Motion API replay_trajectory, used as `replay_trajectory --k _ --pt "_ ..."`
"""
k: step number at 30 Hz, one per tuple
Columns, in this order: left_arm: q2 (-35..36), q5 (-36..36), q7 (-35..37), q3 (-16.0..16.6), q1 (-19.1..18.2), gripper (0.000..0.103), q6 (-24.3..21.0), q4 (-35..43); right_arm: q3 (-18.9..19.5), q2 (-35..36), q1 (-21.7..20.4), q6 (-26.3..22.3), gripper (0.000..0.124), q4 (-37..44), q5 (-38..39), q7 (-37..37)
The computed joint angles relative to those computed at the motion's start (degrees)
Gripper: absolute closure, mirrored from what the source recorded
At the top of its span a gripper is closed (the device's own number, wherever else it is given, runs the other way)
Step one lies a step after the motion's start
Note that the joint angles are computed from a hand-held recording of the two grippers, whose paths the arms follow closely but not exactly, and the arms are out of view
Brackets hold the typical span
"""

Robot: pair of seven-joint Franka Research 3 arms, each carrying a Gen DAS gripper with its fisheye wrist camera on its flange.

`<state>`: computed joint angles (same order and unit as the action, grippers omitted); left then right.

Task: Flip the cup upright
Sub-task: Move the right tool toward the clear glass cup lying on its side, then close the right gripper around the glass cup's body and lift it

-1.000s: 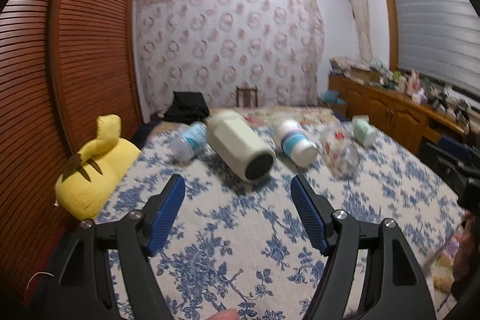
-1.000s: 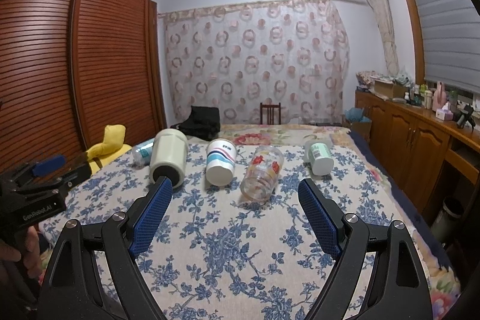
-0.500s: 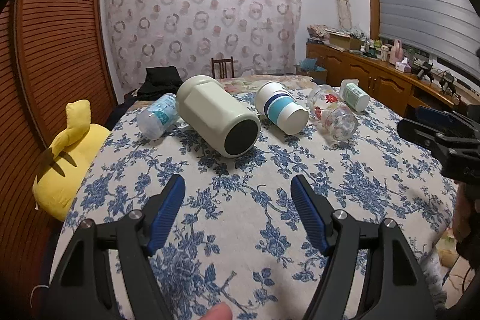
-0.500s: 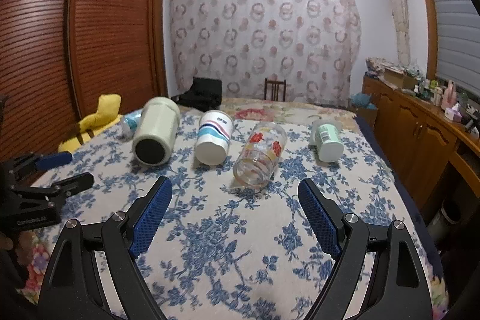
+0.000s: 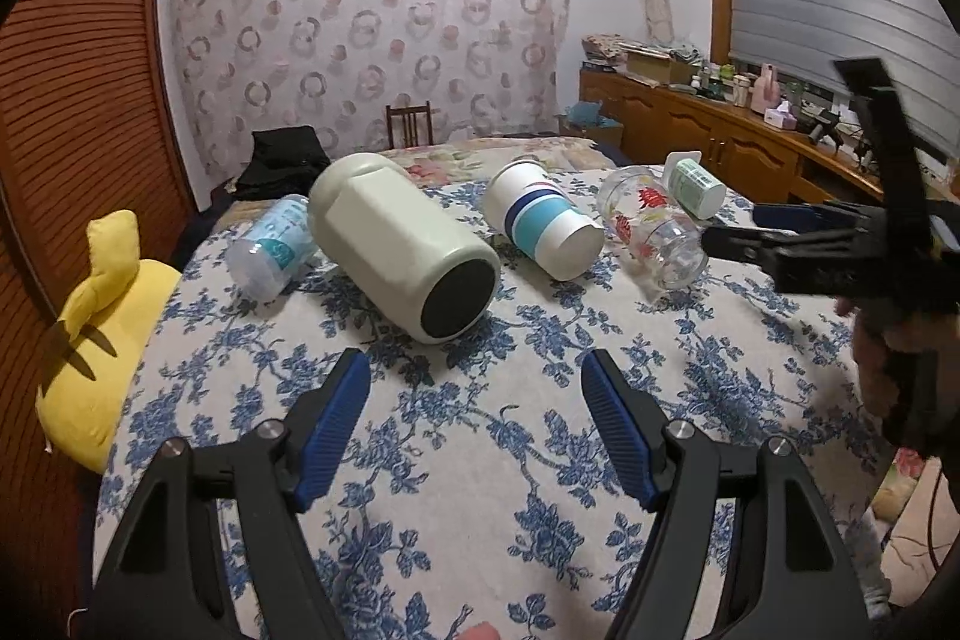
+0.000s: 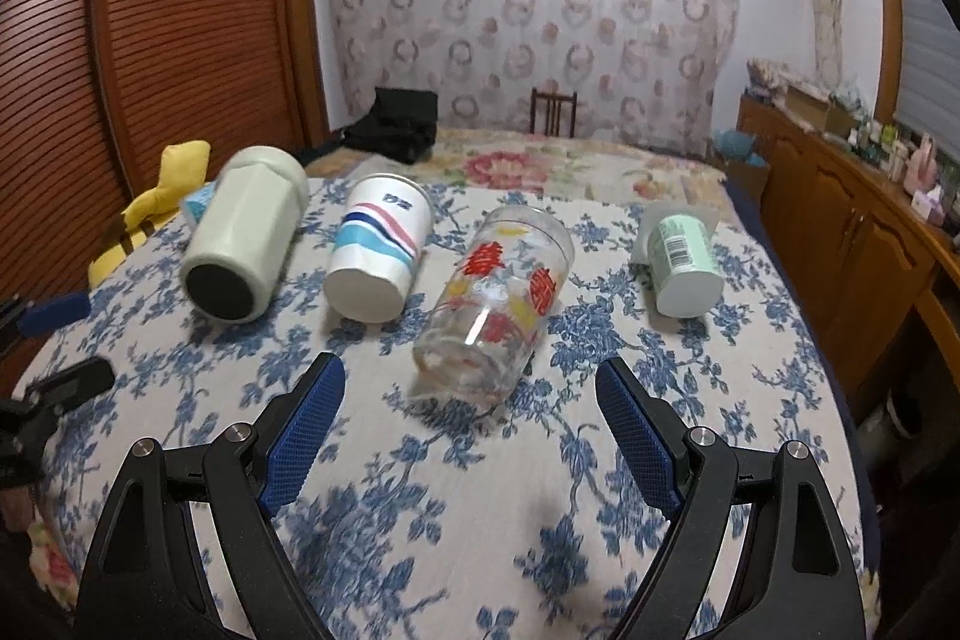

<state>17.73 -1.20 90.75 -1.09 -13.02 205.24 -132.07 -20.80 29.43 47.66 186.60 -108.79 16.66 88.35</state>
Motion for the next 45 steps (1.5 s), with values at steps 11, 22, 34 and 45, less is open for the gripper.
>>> replay_trajectory --k 11,22,34,45 --pt "1.57 16.56 -11.55 -6.34 10.60 0.030 -4.35 4.80 7.82 8.80 -12.26 -19.82 0.038 20.55 -4.65 5.28" --pt "2.12 23.00 -16.18 -6.78 12.08 0.030 -5.58 7.51 19.76 16.29 -23.29 -34.52 0.041 36.08 -7.10 7.44" --pt "0.32 21.53 -16.34 -4.25 10.16 0.026 -0.93 4.28 23.48 11.99 -25.27 -31.25 0.061 28.33 -6.99 3.16" --pt "-2.47 14.44 -10.74 -2.52 7.26 0.025 0.39 -0.62 32.49 0.55 -30.23 -23.41 0.062 9.19 2.87 -11.91"
